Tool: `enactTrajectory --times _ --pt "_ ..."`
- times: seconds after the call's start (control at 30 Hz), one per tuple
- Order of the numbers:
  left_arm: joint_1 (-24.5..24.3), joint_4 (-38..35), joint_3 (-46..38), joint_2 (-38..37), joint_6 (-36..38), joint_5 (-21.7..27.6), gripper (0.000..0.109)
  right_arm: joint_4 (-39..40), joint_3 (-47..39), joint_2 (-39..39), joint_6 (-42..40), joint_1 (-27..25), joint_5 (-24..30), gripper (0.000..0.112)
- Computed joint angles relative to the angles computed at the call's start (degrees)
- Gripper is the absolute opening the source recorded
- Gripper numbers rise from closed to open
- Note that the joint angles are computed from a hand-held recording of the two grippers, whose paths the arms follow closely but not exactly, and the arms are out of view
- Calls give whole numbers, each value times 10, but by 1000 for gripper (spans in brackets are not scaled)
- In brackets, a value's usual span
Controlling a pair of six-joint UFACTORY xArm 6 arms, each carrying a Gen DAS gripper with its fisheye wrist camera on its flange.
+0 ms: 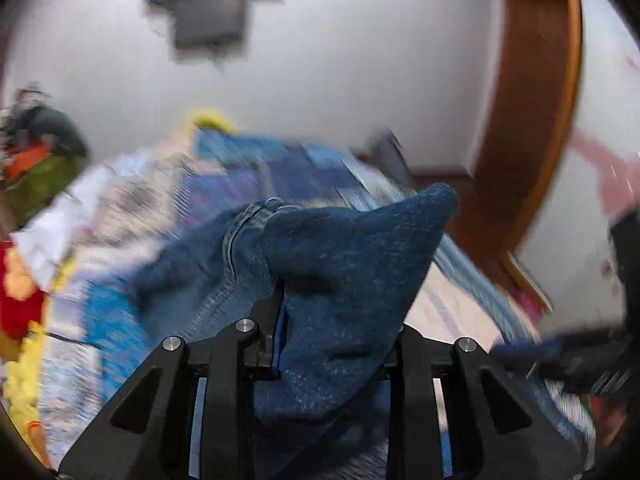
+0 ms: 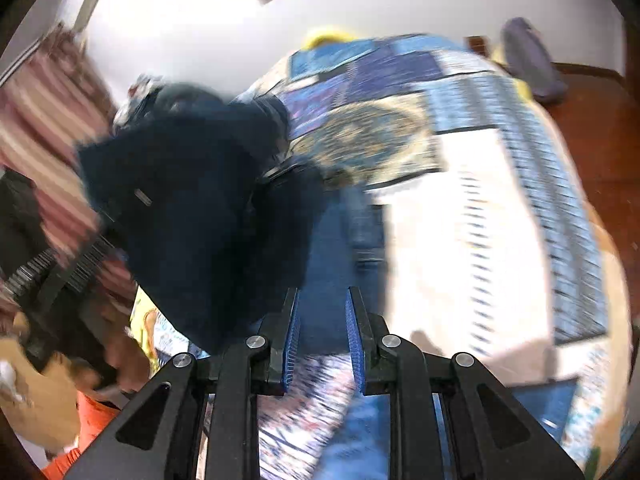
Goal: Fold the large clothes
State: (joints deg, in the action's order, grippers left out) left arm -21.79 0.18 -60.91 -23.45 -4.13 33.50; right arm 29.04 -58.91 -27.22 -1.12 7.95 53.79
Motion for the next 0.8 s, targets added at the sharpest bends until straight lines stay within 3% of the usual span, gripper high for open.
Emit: enactTrajectory --times 0.1,0.23,0.4,0.57,0.63,0.7,0.8 --pt "-34 16 20 10 14 52 27 -8 27 -38 -3 -39 18 18" --pt "-52 40 73 -30 29 66 35 -24 52 -76 -12 -56 38 18" --pt "-39 -68 66 -65 118 132 66 -37 51 -86 -29 -48 34 18" --pt "-13 -91 63 -125 134 167 71 -40 17 -68 -32 4 8 18" --pt "12 -78 65 -148 131 167 73 -50 -3 -54 -32 33 -4 18" --pt "45 -69 65 -160 126 161 85 -64 -22 -38 -30 64 -14 18" --pt "93 -31 69 -161 103 138 88 -91 -44 -7 -20 108 -34 18"
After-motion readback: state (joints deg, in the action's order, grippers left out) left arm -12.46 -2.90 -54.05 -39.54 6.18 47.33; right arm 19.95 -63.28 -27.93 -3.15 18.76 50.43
